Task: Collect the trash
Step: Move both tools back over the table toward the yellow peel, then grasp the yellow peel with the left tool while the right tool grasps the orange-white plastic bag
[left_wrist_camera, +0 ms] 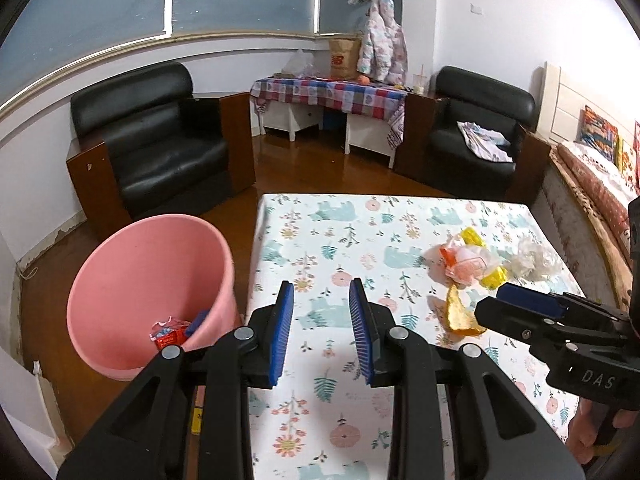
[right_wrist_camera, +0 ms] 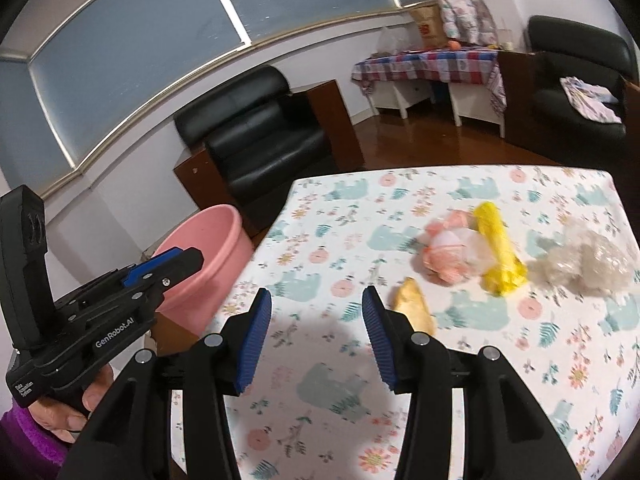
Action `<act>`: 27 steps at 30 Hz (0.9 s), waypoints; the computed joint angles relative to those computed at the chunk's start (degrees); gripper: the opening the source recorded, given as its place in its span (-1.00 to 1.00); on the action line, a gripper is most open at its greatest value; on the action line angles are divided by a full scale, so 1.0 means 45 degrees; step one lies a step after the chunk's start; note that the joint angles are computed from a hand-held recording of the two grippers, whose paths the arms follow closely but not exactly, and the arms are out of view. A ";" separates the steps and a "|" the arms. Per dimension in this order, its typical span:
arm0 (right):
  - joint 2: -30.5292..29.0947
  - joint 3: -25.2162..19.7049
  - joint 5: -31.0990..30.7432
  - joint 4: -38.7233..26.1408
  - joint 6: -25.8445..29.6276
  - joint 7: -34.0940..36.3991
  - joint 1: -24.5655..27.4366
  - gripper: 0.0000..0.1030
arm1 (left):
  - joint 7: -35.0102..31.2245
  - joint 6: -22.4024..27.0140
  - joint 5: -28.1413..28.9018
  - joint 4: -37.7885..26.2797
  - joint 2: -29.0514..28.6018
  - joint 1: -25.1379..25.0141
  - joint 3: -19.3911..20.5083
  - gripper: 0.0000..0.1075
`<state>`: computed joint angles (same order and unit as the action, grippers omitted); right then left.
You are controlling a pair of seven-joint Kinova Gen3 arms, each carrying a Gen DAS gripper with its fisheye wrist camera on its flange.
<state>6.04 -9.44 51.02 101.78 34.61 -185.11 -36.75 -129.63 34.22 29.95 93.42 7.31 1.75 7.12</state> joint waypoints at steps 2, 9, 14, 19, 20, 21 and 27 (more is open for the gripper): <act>-0.0112 0.0036 -0.0005 0.0163 0.0131 -0.0196 0.0025 -0.09 | 0.0202 0.0038 -0.0273 -0.0059 0.0055 0.0166 0.0030 -0.47; -0.0645 -0.0334 0.0179 0.0805 0.1385 -0.0843 0.0196 -0.09 | 0.0086 0.0390 -0.0284 -0.0097 0.0244 0.0398 0.0329 -0.47; -0.1079 -0.0656 0.0121 0.1477 0.2191 -0.1466 0.0482 -0.09 | -0.1018 0.1116 0.0589 -0.0194 0.0454 0.0287 0.0567 -0.47; -0.1504 -0.0892 -0.0198 0.2177 0.2536 -0.2024 0.1004 -0.09 | -0.1398 0.1611 0.0652 -0.0404 0.0761 0.0663 0.0722 -0.46; -0.1601 -0.0915 -0.0265 0.2333 0.2554 -0.2160 0.1122 -0.09 | -0.1320 0.1806 0.0569 -0.0531 0.0886 0.0768 0.0750 -0.47; -0.1665 -0.0957 -0.0266 0.2442 0.2557 -0.2263 0.1226 -0.09 | -0.1200 0.1950 0.0461 -0.0642 0.0992 0.0877 0.0765 -0.46; -0.1989 -0.1104 -0.0375 0.2970 0.2294 -0.2556 0.1795 -0.09 | -0.0559 0.1738 -0.0554 -0.1043 0.1579 0.1662 0.0914 -0.47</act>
